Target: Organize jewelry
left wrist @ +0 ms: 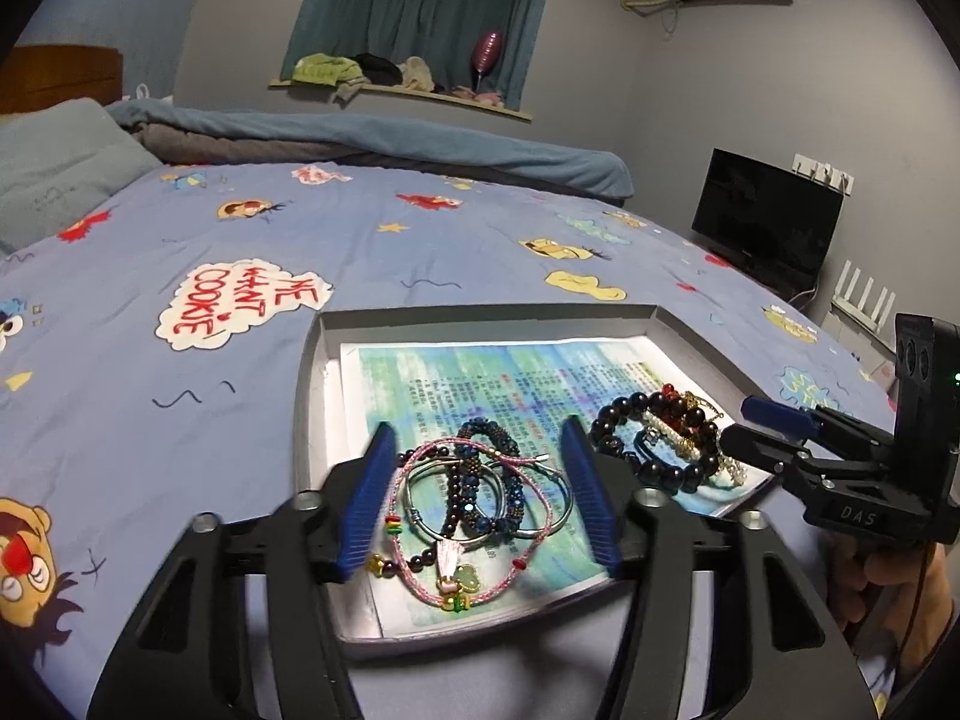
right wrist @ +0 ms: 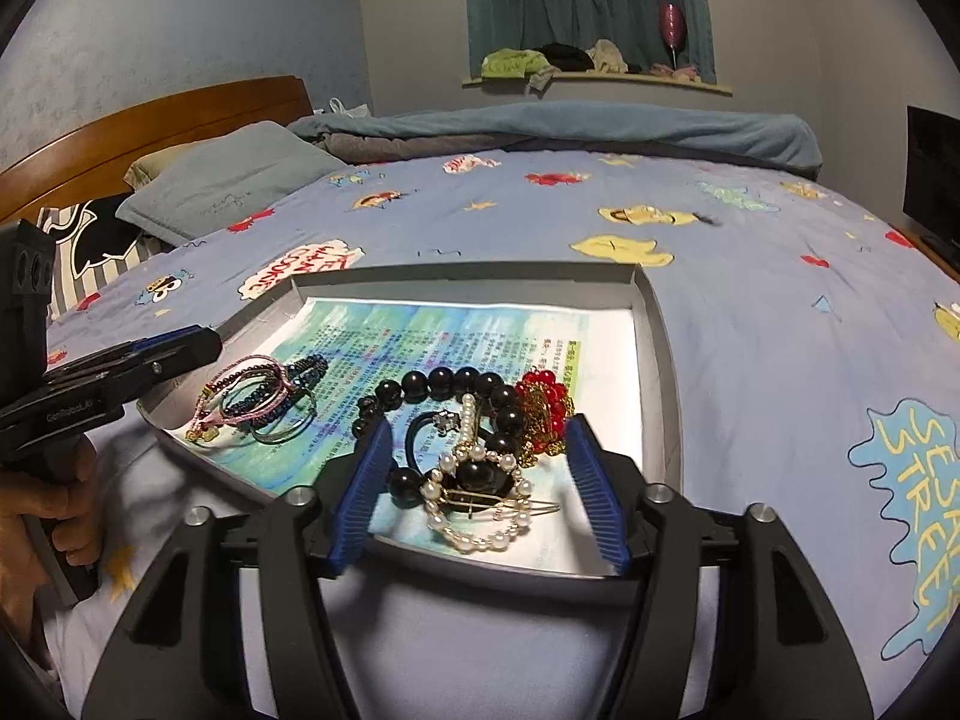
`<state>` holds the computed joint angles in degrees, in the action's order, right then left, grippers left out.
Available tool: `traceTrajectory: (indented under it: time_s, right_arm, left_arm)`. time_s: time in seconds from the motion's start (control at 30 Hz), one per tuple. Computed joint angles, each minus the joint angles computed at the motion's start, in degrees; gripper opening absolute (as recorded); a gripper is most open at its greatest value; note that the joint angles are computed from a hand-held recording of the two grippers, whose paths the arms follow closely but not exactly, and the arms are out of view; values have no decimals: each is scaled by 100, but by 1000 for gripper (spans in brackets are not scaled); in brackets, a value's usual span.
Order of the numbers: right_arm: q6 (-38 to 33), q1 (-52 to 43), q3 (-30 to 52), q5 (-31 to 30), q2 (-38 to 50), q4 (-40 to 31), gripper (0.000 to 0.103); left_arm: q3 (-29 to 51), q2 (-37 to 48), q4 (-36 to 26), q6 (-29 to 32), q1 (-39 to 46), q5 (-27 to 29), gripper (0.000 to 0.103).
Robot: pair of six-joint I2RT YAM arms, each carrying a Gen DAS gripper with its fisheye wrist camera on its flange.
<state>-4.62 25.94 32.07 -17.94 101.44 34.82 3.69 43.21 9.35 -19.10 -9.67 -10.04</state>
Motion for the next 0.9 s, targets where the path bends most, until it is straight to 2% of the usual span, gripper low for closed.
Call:
traceTrajectory:
  time_s: [0.07,0.13,0.3,0.4,0.67,0.9]
  right_arm:
    - [8,-23,-106,-46,-62,142,64]
    - [30,-79,-228,-161,-122,328,65]
    - [96,-202,-504,-358,-254,749,71]
    - [86,-217,-652,-383,-365,843,73]
    - [82,-254,-1230,-416,-702,1310,94]
    - [108,-350,-1735,-525,-998,1687,97]
  left_arm:
    - [-24,-221,-135,9,-116,-84,71]
    - [-48,-493,-324,4,-277,-278,82]
    - [-92,-1066,-820,-68,-731,-802,91]
    - [-128,-1355,-1117,-195,-974,-1093,94]
    - [-246,-1977,-1754,-640,-2123,-2340,98]
    - [-256,-2193,-2397,-1372,-3282,-3571,98]
